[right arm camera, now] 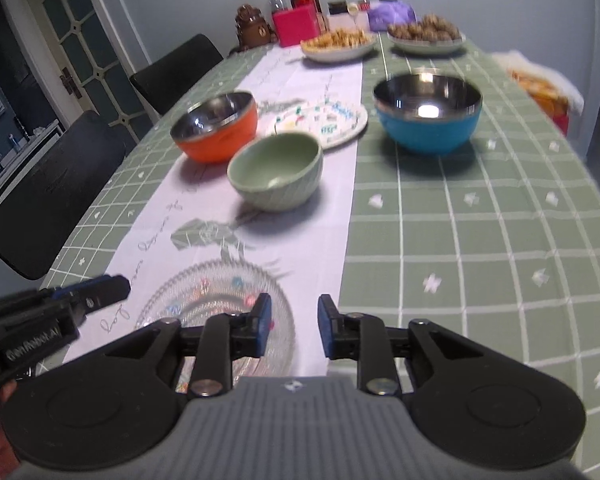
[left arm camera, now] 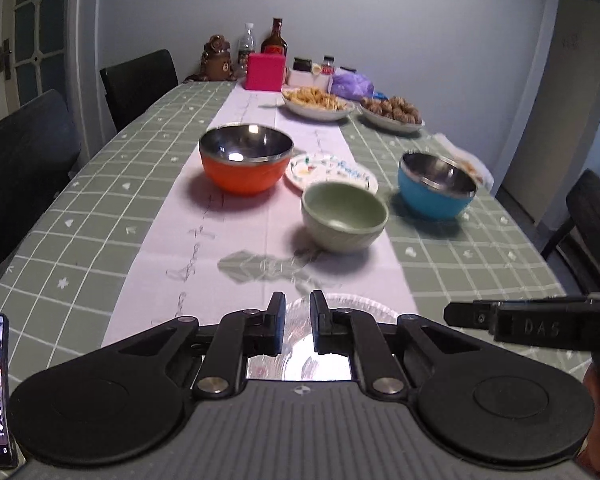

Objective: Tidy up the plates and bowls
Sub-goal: 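Move the left tool toward the orange bowl while the right tool approaches the blue bowl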

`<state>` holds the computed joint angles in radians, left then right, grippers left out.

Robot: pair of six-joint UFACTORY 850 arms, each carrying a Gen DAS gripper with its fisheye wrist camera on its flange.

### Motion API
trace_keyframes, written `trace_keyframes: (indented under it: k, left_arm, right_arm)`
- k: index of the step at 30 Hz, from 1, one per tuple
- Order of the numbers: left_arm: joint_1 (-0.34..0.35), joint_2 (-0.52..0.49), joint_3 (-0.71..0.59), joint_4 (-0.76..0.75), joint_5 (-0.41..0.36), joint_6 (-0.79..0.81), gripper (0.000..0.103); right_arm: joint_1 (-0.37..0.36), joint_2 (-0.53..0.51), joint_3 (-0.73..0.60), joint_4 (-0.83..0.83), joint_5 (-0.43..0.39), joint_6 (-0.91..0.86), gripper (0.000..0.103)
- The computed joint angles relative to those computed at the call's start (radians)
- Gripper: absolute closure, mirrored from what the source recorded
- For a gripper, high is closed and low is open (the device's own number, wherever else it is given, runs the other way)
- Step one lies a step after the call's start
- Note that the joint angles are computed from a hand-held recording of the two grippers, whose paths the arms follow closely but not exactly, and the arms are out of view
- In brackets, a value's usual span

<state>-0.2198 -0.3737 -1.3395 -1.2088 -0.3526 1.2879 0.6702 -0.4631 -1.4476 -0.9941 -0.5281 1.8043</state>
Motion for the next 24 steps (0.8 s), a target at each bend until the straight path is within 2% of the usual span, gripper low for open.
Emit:
trace_keyframes:
  k: [3, 8, 10, 14, 17, 19, 24]
  left_arm:
    - [-0.008, -0.009, -0.032, -0.052, 0.008, 0.004, 0.090]
    - [-0.046, -0.028, -0.078, -0.260, 0.081, 0.179, 0.088]
    - [-0.054, -0.049, -0.112, -0.321, 0.070, 0.209, 0.086]
    - [-0.068, -0.107, -0.202, -0.251, 0.049, 0.127, 0.080]
    - [-0.076, -0.142, -0.252, -0.246, 0.070, 0.141, 0.075]
    - [-0.073, -0.171, -0.295, -0.201, 0.050, 0.115, 0.071]
    - [-0.068, -0.263, -0.435, 0.098, 0.003, -0.183, 0.070]
  right_arm:
    - [-0.008, 0.007, -0.013, -0.006, -0.020, -0.038, 0.075]
    - [-0.025, 0.013, -0.047, -0.063, -0.059, -0.062, 0.069]
    - [-0.032, 0.011, -0.062, -0.102, -0.076, -0.047, 0.068]
    - [-0.050, -0.012, -0.107, -0.117, -0.113, -0.060, 0.068]
    - [-0.069, -0.030, -0.134, -0.118, -0.115, -0.056, 0.068]
    - [-0.084, -0.043, -0.153, -0.110, -0.110, -0.058, 0.068]
    - [-0.123, -0.084, -0.210, -0.054, -0.084, -0.098, 0.068]
